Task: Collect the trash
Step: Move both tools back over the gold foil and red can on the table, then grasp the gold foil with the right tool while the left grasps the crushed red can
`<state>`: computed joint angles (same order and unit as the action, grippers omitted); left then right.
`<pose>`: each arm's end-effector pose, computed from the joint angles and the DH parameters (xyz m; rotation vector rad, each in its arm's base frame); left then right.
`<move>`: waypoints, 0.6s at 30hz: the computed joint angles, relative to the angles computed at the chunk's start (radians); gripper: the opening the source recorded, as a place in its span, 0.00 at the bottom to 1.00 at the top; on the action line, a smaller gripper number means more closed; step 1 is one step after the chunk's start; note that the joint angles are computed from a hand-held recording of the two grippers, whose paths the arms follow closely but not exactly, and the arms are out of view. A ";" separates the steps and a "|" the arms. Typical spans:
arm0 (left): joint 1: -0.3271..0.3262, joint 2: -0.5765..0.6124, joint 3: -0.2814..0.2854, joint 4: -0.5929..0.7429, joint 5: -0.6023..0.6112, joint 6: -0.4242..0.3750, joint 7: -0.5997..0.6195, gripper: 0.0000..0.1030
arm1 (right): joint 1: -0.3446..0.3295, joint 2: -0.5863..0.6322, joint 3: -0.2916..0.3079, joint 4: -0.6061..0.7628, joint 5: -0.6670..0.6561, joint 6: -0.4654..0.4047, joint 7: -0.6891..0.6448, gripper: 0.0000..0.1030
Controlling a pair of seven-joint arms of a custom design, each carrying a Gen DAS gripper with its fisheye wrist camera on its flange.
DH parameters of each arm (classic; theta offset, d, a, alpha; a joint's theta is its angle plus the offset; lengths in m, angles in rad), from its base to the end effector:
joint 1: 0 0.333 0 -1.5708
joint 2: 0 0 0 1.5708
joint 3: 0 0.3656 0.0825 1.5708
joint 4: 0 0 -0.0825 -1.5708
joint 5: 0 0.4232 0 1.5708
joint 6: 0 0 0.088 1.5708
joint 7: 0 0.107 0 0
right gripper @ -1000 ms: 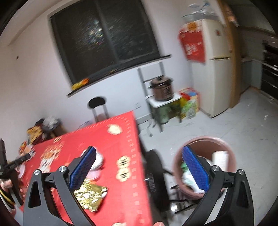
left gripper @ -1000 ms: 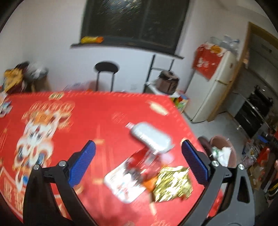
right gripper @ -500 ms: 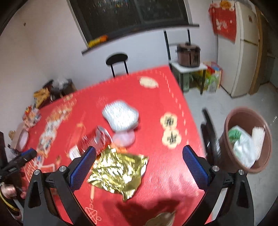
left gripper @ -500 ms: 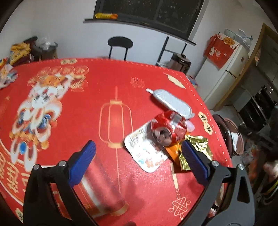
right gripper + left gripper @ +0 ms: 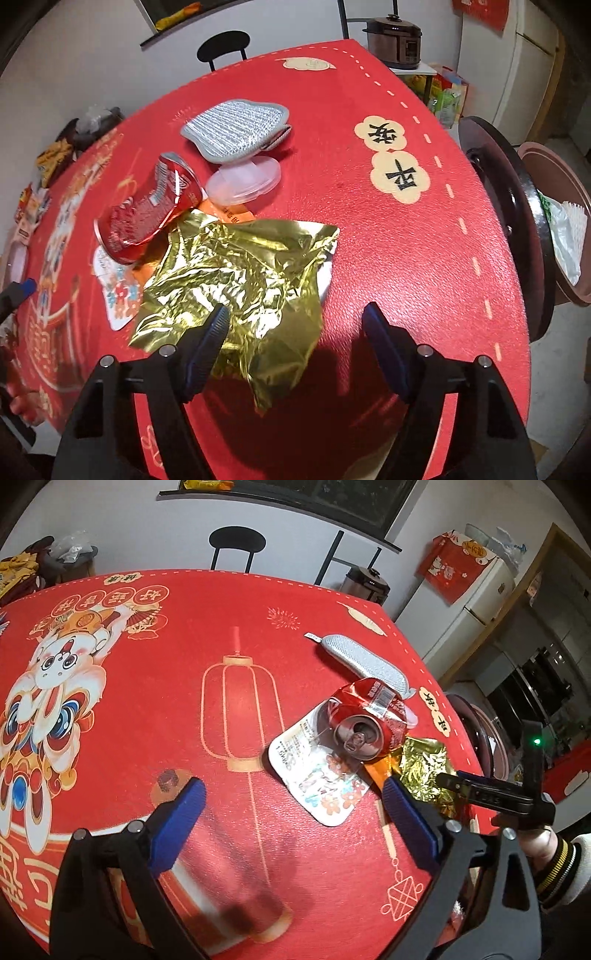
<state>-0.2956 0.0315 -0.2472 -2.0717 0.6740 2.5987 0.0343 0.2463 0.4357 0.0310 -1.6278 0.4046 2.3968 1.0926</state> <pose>0.5306 -0.3331 0.4967 -2.3127 1.3743 -0.8075 0.7305 0.2075 0.4305 -2.2996 1.3692 -0.0582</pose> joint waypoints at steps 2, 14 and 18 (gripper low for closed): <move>0.001 0.000 0.001 -0.004 -0.006 0.005 0.009 0.88 | 0.006 0.008 0.001 0.004 -0.004 0.000 0.005 0.68; 0.004 0.013 0.003 -0.004 -0.029 0.047 0.020 0.69 | -0.012 -0.021 0.016 -0.009 0.045 -0.003 -0.056 0.34; 0.001 0.036 0.002 0.023 -0.040 0.059 0.037 0.60 | -0.031 -0.035 0.021 -0.011 0.088 -0.010 -0.075 0.07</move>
<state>-0.2946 0.0673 -0.2449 -2.0489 0.6337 2.6574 0.0709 0.2152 0.4007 0.0518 -1.6384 0.4927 2.3867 1.0175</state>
